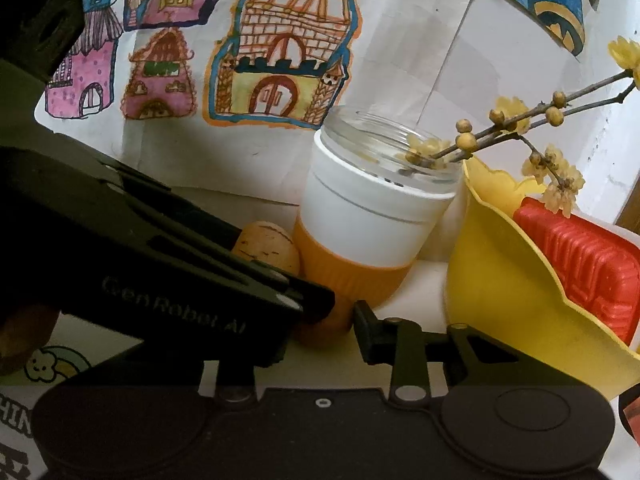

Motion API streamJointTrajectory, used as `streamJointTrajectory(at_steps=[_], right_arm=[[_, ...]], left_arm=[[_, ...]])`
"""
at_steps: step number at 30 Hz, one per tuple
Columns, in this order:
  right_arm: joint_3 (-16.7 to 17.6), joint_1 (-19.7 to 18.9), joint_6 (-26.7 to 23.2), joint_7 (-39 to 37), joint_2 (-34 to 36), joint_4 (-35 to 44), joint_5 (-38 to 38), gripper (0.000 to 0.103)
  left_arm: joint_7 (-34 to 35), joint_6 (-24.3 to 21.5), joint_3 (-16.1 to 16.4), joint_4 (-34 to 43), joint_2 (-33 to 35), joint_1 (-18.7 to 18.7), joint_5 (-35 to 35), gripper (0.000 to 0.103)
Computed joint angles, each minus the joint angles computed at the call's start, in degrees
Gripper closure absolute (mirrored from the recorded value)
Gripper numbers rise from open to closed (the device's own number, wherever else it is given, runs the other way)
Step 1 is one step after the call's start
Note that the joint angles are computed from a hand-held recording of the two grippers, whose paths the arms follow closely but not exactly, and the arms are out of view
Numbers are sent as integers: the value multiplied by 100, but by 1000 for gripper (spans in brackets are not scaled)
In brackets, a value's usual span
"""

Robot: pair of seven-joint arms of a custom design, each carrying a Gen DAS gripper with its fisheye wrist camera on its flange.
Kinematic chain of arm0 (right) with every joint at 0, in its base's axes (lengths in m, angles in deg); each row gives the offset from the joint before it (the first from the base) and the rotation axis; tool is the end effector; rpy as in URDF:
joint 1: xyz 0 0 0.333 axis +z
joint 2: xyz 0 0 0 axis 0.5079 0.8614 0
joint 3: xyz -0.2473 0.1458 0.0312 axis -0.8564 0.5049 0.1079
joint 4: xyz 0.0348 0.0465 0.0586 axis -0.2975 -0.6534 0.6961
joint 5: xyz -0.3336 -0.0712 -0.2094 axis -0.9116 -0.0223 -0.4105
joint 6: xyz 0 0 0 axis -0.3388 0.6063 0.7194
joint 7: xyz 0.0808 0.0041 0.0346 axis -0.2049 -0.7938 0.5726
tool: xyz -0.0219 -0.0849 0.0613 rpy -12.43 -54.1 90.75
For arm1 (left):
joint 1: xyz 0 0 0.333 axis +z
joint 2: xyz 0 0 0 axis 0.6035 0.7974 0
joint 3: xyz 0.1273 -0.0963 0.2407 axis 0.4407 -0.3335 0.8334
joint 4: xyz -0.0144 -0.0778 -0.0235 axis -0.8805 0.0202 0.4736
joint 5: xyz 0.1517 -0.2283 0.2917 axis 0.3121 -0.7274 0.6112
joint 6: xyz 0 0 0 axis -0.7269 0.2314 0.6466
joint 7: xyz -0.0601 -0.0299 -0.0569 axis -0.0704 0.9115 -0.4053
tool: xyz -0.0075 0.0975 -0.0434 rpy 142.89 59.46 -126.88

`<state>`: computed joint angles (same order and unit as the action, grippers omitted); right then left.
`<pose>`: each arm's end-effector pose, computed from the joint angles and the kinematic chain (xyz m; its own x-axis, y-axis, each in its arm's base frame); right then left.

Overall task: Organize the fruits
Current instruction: 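Grasp the tan spotted fruit with the left tool while the right tool grasps the small brown fruit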

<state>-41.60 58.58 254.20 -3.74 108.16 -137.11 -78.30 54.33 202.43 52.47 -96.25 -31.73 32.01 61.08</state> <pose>0.6183 0.3637 0.4456 0.7005 -0.6563 0.2804 -0.3293 -0.6458 -0.6888 0.5587 -0.1774 0.4540 -0.0320 -0.9631 0.2673 -0.5918 -0.1973 -0.7816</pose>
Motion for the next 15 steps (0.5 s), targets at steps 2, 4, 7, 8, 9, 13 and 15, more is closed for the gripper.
streamJointTrajectory(at_steps=[2, 4, 7, 8, 9, 13, 15], right_arm=[[-1, 10, 20, -1, 29, 22, -1, 69], [35, -24, 60, -41, -22, -63, 47, 69], [48, -28, 38, -51, -3, -33, 91, 69], [48, -28, 37, -53, -9, -39, 99, 69], [47, -26, 33, -52, -9, -37, 105, 69], [64, -68, 59, -87, -125, -178, 148, 69], [83, -89, 43, -110, -138, -182, 178, 69]], left_arm=[[99, 81, -10, -84, -45, 24, -126, 37], [61, 161, 6, -128, -66, 46, -75, 39], [-41, 270, 28, -122, -30, 81, -35, 43], [-163, 284, 66, -137, -45, 74, 49, 49], [-386, 249, 108, -134, -63, 67, 253, 55], [188, 303, 2, -276, -83, 155, -433, 55], [331, 278, -19, -296, -91, 154, -593, 55]])
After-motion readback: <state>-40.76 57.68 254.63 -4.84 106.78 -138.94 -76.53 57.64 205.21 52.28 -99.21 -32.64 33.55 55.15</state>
